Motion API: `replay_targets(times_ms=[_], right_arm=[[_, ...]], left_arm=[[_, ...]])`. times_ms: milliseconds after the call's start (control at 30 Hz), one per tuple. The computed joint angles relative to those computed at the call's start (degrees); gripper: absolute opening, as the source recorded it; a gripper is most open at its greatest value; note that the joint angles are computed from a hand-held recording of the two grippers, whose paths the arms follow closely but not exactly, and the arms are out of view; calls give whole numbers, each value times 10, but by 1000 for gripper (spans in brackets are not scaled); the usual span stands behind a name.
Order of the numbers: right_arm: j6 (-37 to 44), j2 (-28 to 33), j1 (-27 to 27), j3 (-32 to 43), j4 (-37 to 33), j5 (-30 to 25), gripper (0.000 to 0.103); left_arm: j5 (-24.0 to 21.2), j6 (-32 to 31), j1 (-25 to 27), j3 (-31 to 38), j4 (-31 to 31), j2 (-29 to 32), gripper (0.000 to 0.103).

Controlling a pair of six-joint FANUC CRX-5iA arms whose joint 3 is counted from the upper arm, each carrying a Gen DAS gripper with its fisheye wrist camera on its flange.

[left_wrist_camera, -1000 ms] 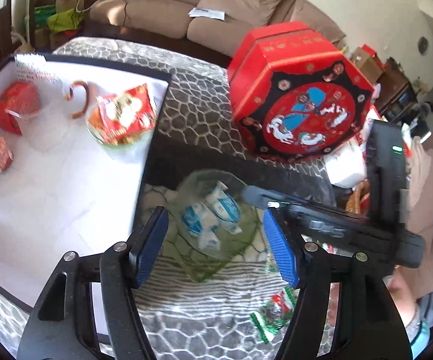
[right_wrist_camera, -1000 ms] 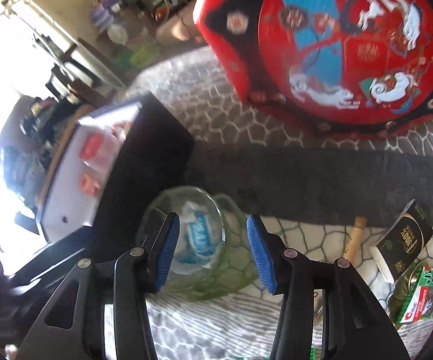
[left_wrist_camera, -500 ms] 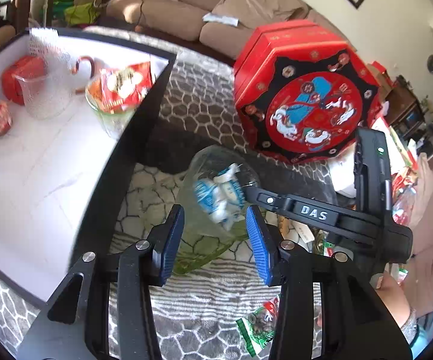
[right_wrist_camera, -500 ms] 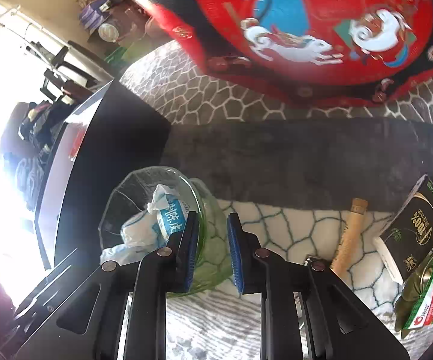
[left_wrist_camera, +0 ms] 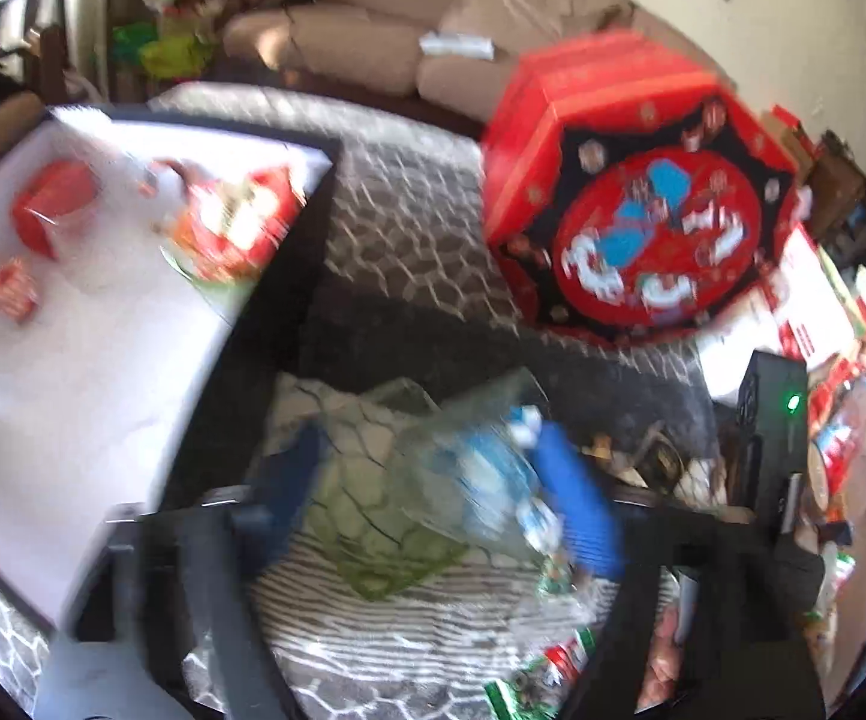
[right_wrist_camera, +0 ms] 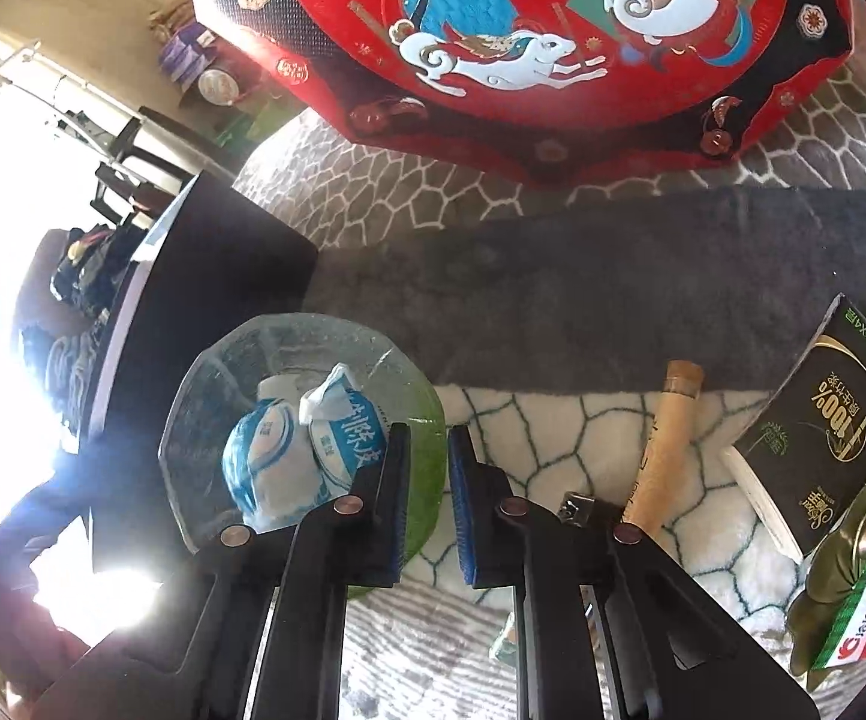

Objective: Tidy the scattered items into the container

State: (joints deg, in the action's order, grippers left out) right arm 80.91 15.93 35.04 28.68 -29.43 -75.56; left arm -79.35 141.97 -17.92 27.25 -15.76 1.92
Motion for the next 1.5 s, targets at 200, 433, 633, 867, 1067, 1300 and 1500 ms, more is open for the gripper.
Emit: replay_targets(times_ms=[200, 433, 633, 867, 1067, 1300, 1500], right_arm=[[-7, -6, -6, -12, -21, 3, 14], [-16, -10, -4, -4, -23, -5, 11], [-27, -11, 5, -5, -6, -2, 12], [-28, -16, 1, -14, -14, 1, 12], [-24, -18, -2, -15, -18, -2, 12], [-30, -19, 0, -7, -24, -2, 13], [-34, -19, 9, -5, -15, 1, 13]], left_arm=[[-33, -44, 4, 23, 21, 34, 63], [-81, -43, -15, 39, -13, 43, 58], [-100, -16, -51, 52, -92, 28, 82], [-119, -58, -34, 62, -70, 52, 64], [-149, -98, -43, 86, -100, 74, 45], [-129, -117, -20, 68, -59, 50, 65], [-142, -122, -70, 90, -106, 53, 83]])
